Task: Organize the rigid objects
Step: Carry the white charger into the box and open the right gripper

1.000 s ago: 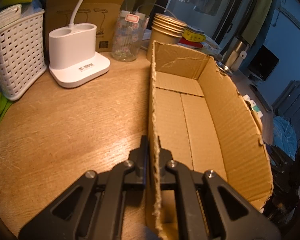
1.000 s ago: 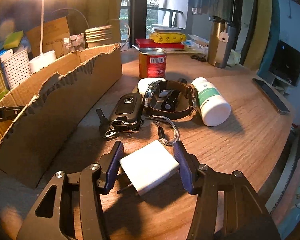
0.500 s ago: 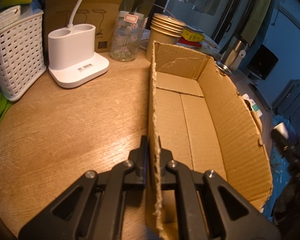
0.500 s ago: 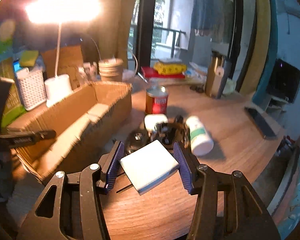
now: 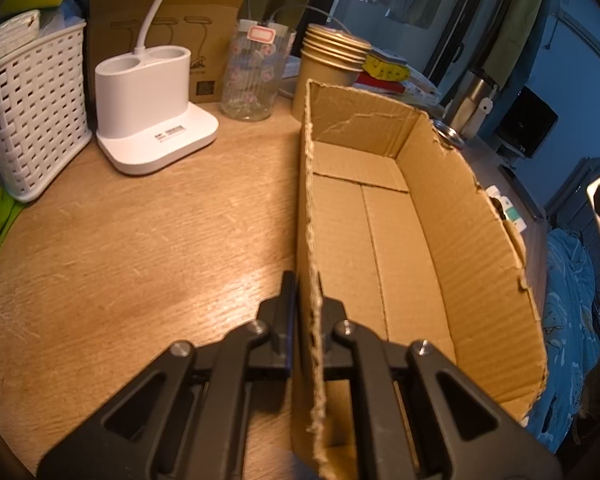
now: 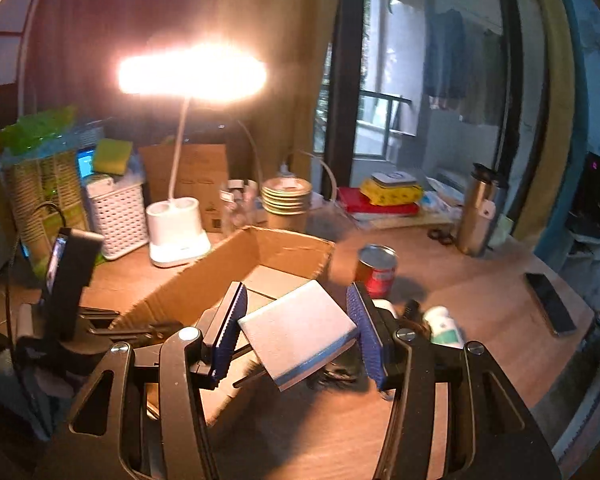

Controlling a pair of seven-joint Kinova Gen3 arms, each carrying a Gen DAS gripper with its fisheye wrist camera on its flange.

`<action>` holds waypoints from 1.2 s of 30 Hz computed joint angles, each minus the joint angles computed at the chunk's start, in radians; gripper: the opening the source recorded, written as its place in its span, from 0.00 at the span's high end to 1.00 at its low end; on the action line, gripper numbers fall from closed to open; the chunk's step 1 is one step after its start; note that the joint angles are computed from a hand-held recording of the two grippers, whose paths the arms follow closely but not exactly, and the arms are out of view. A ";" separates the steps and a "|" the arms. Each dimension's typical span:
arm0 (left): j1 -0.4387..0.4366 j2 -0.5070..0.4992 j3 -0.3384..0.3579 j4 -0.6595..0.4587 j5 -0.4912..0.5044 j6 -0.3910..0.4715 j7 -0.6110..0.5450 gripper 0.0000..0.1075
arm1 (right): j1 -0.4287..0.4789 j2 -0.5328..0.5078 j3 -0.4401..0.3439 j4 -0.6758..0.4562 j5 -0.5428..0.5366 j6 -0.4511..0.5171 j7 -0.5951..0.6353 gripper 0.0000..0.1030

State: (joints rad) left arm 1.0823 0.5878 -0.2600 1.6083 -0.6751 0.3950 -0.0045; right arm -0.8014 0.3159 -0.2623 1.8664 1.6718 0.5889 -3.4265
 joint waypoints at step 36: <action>-0.008 -0.003 0.010 0.001 -0.001 0.002 0.000 0.94 | -0.159 0.115 0.235 -0.113 -0.356 -0.256 0.361 0.47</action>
